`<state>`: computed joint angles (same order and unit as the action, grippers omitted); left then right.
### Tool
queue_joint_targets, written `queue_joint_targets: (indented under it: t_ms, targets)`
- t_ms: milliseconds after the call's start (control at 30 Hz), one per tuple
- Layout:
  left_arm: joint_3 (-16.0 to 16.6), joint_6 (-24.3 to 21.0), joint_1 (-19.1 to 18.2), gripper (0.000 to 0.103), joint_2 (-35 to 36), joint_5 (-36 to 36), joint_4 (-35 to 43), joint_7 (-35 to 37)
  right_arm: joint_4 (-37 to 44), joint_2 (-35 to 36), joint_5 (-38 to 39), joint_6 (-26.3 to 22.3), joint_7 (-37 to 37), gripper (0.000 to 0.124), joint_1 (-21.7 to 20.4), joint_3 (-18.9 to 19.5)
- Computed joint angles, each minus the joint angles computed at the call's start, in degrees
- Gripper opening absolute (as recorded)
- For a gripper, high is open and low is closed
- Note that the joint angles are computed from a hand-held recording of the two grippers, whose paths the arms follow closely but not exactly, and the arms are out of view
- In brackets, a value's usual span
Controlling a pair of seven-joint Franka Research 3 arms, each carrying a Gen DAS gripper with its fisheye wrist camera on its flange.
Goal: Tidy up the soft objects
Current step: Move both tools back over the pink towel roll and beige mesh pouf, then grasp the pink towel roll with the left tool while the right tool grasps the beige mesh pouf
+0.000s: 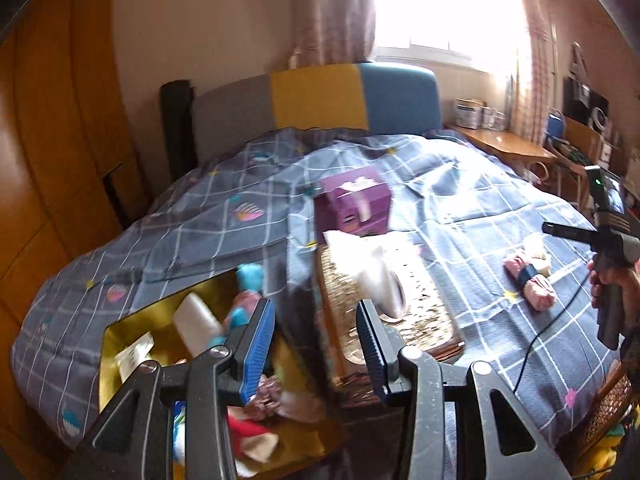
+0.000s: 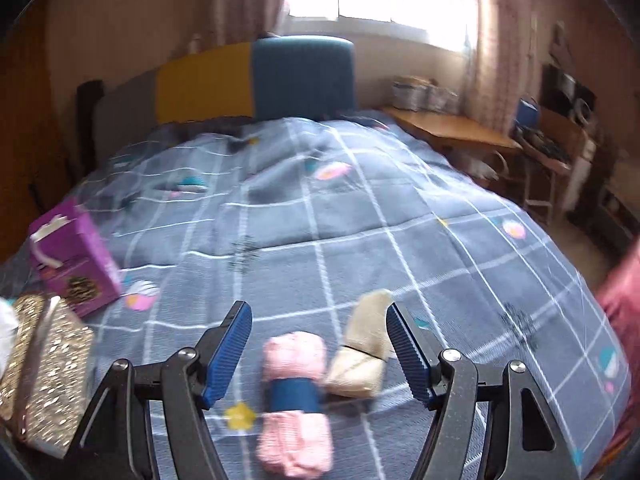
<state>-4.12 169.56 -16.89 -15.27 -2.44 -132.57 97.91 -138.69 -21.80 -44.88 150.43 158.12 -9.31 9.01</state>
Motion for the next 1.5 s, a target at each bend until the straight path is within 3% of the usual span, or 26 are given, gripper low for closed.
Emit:
queue_joint_targets:
  t_ms: [433, 600, 733, 900, 1100, 1333, 1500]
  targets:
    - [-2.1, -3.1, -6.0, 0.043, 5.5, -7.8, 7.4, 10.7, -5.3, -3.1, 15.1, 8.8, 1.3, 0.075, -3.1, -2.8]
    - [-4.6, -8.7, -7.5, 0.043, 9.7, -16.4, 13.1, 18.3, -8.9, -4.6, 25.1, 13.4, -0.5, 0.075, -3.6, -4.5]
    - [-8.6, -14.7, -6.5, 0.043, 15.9, -18.7, 20.0, 20.4, -10.1, -4.6, 31.6, 14.9, -4.0, 0.075, -2.6, -5.6]
    - [-13.3, -26.0, -4.6, 0.043, 27.7, -18.6, 33.2, 16.4, -10.4, -4.7, 36.3, 15.6, -7.5, 0.075, -3.5, -4.1]
    - [-17.7, -35.3, -4.6, 0.044, 39.4, -15.7, 46.1, 11.0, -11.4, -5.0, 42.3, 17.0, -10.7, 0.075, -4.2, -3.3]
    - [-18.0, -42.5, -8.5, 0.051, 50.0, -9.1, 59.4, 2.8, -11.4, -4.8, 46.0, 17.2, -13.3, 0.075, -4.6, -2.8]
    - [-17.7, -44.9, -9.5, 0.049, 53.4, -6.8, 62.9, 0.1, -11.2, -4.6, 46.4, 15.9, -13.0, 0.075, -5.7, -2.0]
